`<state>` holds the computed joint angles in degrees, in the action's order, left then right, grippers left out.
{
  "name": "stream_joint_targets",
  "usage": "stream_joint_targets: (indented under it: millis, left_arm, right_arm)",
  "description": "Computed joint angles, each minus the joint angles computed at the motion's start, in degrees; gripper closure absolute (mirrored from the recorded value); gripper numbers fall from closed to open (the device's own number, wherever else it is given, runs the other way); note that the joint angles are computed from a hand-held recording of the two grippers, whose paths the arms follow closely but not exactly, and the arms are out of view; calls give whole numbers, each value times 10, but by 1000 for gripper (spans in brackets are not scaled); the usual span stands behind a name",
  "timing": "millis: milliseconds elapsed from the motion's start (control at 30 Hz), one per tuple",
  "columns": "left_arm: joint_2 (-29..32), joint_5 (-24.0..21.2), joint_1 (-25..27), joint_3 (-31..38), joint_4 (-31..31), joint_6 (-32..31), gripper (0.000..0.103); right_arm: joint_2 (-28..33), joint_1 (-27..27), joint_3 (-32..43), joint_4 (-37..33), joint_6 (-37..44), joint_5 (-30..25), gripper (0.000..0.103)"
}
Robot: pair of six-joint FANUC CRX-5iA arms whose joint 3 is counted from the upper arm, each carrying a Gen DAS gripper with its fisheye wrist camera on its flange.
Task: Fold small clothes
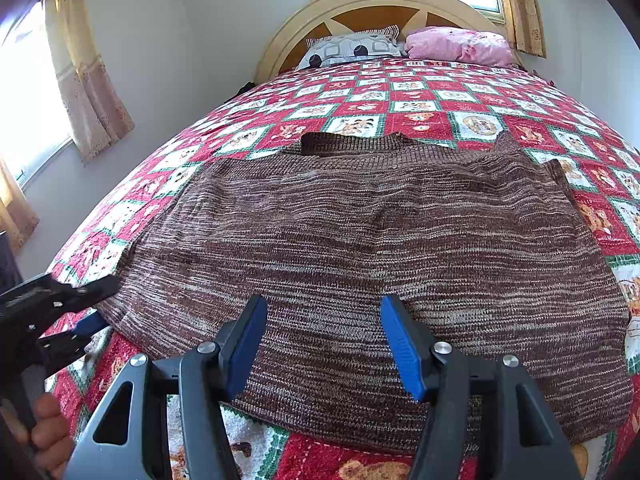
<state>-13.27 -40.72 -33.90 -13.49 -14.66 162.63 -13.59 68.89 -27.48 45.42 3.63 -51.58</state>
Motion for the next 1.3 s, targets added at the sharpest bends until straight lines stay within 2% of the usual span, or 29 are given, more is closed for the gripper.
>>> stream_joint_targets:
  millis: [100, 167, 233, 367, 467, 567, 667, 800, 1000, 1100, 1167, 1233, 1300]
  left_arm:
    - [-6, 3, 3, -8, -1, 7, 90]
    - [-15, 18, 13, -23, 14, -4, 94]
    - [-16, 21, 17, -28, 21, -5, 94]
    - [-6, -7, 14, -11, 22, -1, 93]
    - [-10, 2, 26, -22, 48, 0, 91]
    - [-6, 0, 28, -17, 47, 8, 91]
    - [-1, -4, 21, -8, 29, 18, 92]
    - [1, -14, 6, 3, 4, 0, 98]
    - [4, -22, -59, 49, -113, -22, 98]
    - [8, -23, -85, 65, -157, -30, 98]
    - [19, -25, -91, 74, -165, -40, 98]
    - [27, -17, -88, 74, -155, -54, 98]
    - [30, -13, -88, 74, -154, -64, 98]
  right_arm:
    - [0, 0, 0, 0, 0, 1, 42]
    - [0, 0, 0, -1, 0, 1, 42]
    - [2, 1, 2, -3, 2, -1, 42]
    - [8, 3, 8, -4, 8, -9, 42]
    - [8, 3, 9, -5, 9, -10, 42]
    - [8, 3, 8, -5, 9, -10, 42]
    - [8, 3, 8, -4, 8, -8, 42]
    - [6, 2, 6, -2, 2, -4, 42]
    - [-14, -4, -1, -9, 6, 25, 42]
    - [-14, -17, 24, -48, 53, 43, 42]
    - [-12, -38, 53, -105, 107, 72, 42]
    - [6, -67, 105, -198, 190, 88, 42]
    - [35, -96, 170, -300, 286, 80, 42]
